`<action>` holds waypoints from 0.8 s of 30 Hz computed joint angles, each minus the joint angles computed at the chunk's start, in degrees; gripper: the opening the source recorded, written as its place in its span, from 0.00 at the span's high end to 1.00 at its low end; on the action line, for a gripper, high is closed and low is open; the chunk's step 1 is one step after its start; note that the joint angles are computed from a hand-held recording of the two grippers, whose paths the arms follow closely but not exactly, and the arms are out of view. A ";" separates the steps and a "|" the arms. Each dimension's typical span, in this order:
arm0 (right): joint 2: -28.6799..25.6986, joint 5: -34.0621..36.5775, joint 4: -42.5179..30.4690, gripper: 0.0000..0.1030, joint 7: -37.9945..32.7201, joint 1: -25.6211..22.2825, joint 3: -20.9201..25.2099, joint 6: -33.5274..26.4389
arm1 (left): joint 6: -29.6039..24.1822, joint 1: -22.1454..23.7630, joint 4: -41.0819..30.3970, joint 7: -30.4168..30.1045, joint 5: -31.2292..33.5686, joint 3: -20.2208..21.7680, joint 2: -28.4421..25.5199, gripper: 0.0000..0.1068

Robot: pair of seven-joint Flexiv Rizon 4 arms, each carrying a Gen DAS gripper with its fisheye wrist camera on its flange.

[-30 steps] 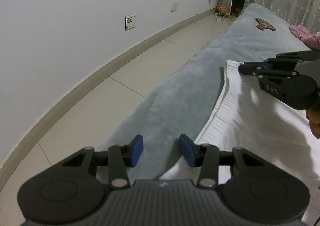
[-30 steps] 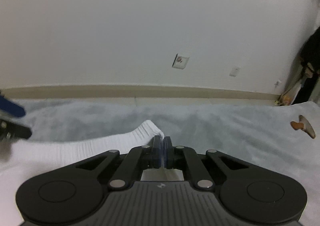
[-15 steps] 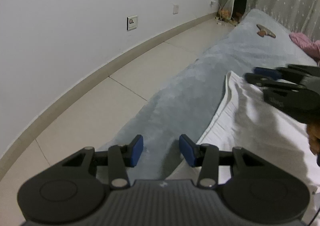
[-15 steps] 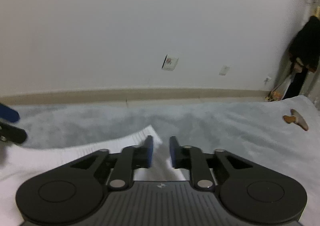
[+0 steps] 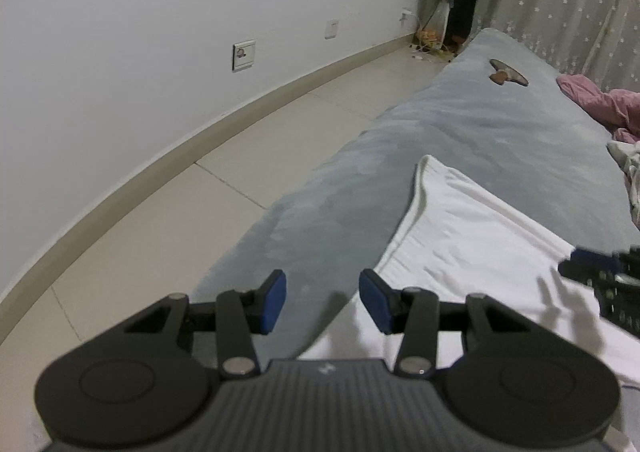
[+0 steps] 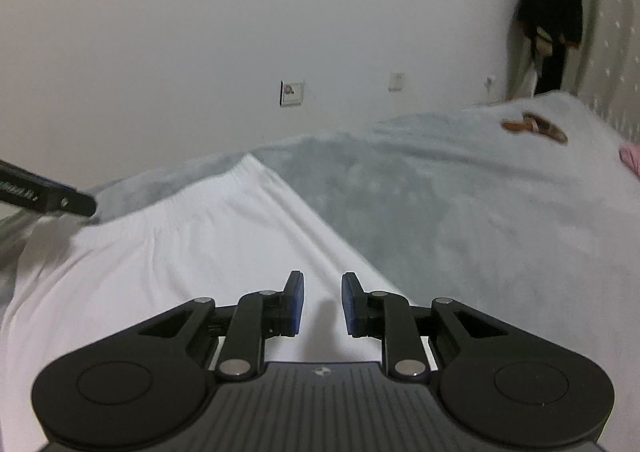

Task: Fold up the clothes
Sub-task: 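Open the right gripper and move it back along the shirt body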

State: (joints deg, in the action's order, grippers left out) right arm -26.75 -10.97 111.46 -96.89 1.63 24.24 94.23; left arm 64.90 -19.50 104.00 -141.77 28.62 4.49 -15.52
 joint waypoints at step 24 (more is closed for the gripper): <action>3.15 10.97 10.93 0.79 -2.00 -17.64 19.25 0.61 | 3.07 -4.33 -4.22 14.53 -5.91 -1.57 -5.84 0.57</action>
